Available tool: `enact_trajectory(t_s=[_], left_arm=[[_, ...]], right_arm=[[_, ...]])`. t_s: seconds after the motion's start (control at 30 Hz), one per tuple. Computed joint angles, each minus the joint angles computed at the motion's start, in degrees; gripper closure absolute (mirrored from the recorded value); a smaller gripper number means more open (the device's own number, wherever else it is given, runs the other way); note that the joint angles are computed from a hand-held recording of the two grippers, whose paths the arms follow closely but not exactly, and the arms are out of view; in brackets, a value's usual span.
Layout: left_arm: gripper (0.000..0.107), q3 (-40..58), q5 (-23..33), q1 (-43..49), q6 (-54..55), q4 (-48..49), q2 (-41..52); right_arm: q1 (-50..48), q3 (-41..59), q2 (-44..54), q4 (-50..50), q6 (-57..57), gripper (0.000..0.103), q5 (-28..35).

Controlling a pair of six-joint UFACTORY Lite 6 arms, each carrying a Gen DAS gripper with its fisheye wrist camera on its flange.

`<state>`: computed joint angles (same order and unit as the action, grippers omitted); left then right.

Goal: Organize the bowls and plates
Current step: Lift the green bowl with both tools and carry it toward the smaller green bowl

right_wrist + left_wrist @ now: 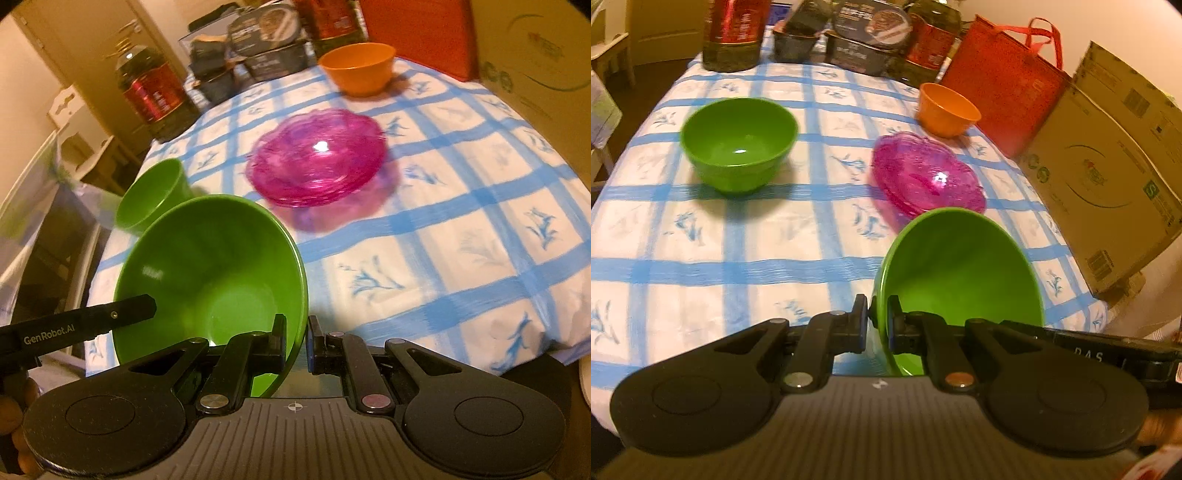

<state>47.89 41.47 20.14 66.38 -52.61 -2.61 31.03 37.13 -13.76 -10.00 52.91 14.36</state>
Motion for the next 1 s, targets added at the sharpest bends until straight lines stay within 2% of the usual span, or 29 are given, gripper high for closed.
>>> enact_trajectory(t_s=[0.63,1.0], left_arm=[[0.098,2.7,3.7,14.1,3.3,2.3,2.1],[0.098,6.7,4.8,18.9,3.6,2.4,5.7]], right_arm=[[8.2,12.2,15.5,-2.2,1.2,0.093,-3.3],[10.1,21.0,23.4,0.9,-3.4,0.093,-2.7]])
